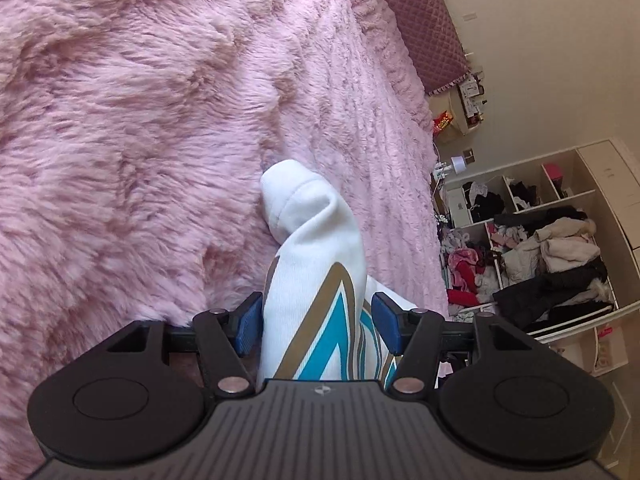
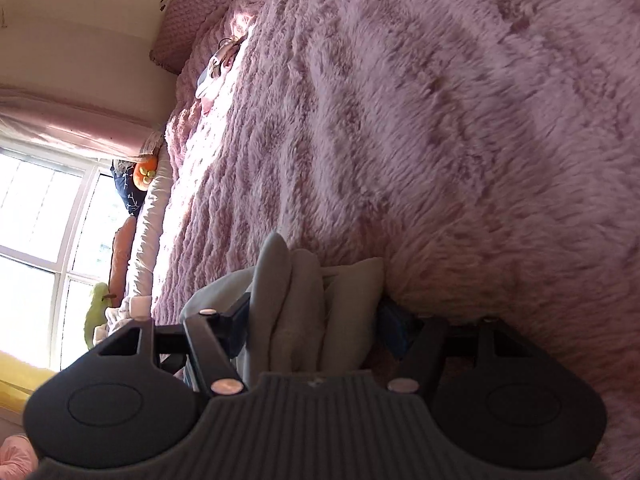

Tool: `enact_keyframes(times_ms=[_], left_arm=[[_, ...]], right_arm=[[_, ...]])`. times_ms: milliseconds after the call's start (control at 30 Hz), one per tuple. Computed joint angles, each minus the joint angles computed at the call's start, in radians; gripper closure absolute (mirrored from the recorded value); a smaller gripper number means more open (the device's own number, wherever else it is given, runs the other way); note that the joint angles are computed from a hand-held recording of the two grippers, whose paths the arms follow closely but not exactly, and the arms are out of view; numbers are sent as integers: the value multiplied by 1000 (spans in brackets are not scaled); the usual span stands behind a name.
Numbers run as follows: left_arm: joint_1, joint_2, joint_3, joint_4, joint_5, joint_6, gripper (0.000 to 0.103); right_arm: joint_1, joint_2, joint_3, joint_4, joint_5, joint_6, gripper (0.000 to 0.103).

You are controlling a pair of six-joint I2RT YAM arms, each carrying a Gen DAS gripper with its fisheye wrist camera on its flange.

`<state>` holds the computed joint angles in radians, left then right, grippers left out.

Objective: Fold small clothes
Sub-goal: 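Lower the folded edge onto the sweatshirt and open both grippers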

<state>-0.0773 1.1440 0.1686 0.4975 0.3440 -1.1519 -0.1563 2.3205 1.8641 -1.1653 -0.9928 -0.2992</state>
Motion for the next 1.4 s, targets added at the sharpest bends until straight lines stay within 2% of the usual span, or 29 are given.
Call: enact_keyframes(times_ms=[100, 133, 200, 233, 267, 333, 367, 433, 467, 533, 600, 667, 733, 800, 833, 900, 933, 967, 1000, 1033, 1100, 1200, 1267, 1333, 1400], left_arm=[[39, 157, 6, 190, 32, -46, 37], [36, 204, 16, 249, 19, -66, 37], [15, 223, 9, 328, -50, -76, 46], [7, 222, -2, 378, -72, -62, 57], [-11, 202, -18, 431, -105, -21, 64], [-50, 136, -41, 472, -156, 84, 64], [-71, 96, -45, 458, -179, 136, 71], [-99, 33, -14, 310, -249, 157, 73], [-93, 32, -4, 264, -261, 140, 74], [-97, 0, 49, 74, -351, 99, 74], [-83, -79, 17, 16, -400, 74, 75], [-54, -223, -45, -5, -386, 37, 75], [-40, -446, -47, -199, -354, 44, 75], [-95, -616, -2, -428, -382, 81, 75], [-170, -680, 45, -565, -440, 91, 74], [-420, -708, 121, -725, -687, 51, 68], [-546, -697, 179, -830, -753, 32, 61], [-672, -648, 217, -873, -867, -13, 55], [-797, -579, 278, -954, -932, -60, 50], [-923, -492, 331, -1023, -1027, -146, 46], [-1148, -288, 425, -1133, -1160, -348, 45], [-1307, -127, 460, -1103, -1213, -491, 43], [-1373, -21, 486, -1087, -1240, -576, 42], [-1396, 44, 500, -1080, -1244, -629, 41], [-1403, 80, 496, -1076, -1241, -665, 41]], right_arm=[[29, 0, 3, 48, 18, 37, 43], [34, 4, 12, 48, 17, 29, 57], [51, -23, -8, 90, 42, 12, 67], [54, -40, -23, 111, 44, -4, 72], [57, -64, -48, 137, 45, -16, 73], [61, -130, -119, 211, 25, -70, 77], [62, -165, -160, 258, 14, -101, 78], [64, -210, -226, 348, 7, -127, 78], [73, -221, -248, 392, 44, -114, 78], [88, -198, -245, 414, 121, -86, 77], [84, -180, -248, 442, 147, -55, 74], [62, -200, -278, 473, 132, -42, 72], [48, -261, -330, 519, 125, -45, 71], [24, -313, -353, 499, 88, -96, 71], [-10, -344, -358, 428, 44, -165, 71], [-56, -403, -369, 290, -27, -294, 71], [-80, -447, -391, 226, -36, -367, 71], [-102, -494, -415, 159, -38, -449, 71], [-123, -528, -437, 99, -42, -531, 71], [-160, -588, -485, 19, -46, -667, 71], [-221, -688, -583, -66, -21, -868, 72], [-316, -789, -708, -140, 14, -1108, 72], [-366, -816, -775, -153, 30, -1213, 72], [-388, -815, -816, -123, 62, -1227, 72], [-402, -812, -858, -52, 94, -1187, 72]])
